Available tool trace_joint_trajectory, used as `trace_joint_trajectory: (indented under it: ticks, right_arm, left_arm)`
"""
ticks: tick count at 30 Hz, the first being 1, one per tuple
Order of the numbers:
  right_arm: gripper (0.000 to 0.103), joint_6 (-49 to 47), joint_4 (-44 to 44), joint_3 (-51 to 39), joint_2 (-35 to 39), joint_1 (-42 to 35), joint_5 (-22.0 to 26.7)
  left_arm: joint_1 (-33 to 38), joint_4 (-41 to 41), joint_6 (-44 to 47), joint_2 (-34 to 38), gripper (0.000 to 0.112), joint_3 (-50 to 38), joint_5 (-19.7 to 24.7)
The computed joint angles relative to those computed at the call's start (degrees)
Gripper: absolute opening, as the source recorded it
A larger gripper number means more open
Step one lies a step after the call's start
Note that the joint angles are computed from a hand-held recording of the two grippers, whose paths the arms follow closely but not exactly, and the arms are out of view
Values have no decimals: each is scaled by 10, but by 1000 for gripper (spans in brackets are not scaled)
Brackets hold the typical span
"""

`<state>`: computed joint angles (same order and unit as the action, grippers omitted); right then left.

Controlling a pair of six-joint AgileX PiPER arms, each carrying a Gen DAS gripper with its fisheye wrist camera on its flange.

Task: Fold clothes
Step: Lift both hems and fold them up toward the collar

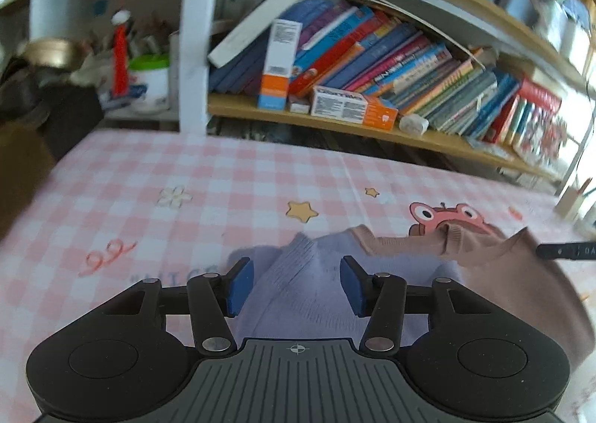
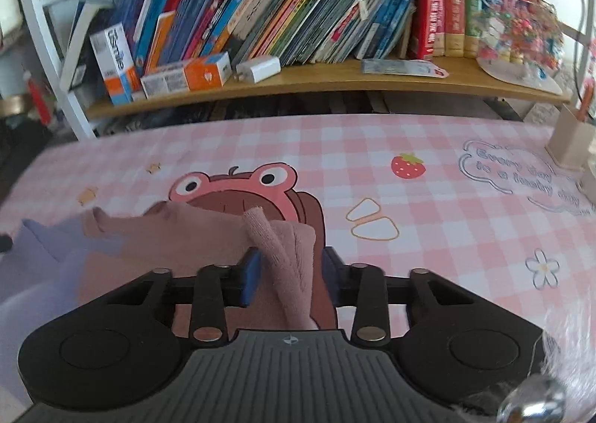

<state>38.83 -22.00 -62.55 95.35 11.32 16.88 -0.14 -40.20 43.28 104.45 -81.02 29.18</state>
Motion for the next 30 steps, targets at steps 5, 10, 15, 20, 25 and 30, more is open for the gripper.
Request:
trace_joint_trajectory:
  ticks: [5,10,15,20,25,30]
  right_arm:
    - [3,-108,129,21,-18,-25,-40]
    - [3,-46,135,35,-38,-44,-68]
    - [4,22,69,-1,10,-36,-29]
    - [4,47,45,-11,25,-30,-20]
    - [4,38,46,-14,29,-29,-15]
    - [4,14,66,-19,31,-32,-11]
  left_arm:
    - [-1,18,-35,10,0,-8,-46]
    - [33,10,-96,27,0,-45,-54]
    - [45,-91,47,30,10,-54,34]
    - [-6,52,14,42,16,-69,47]
    - [-33,111,7,61,8,-79,43]
    - [-13,67,49,72,0,-87,63]
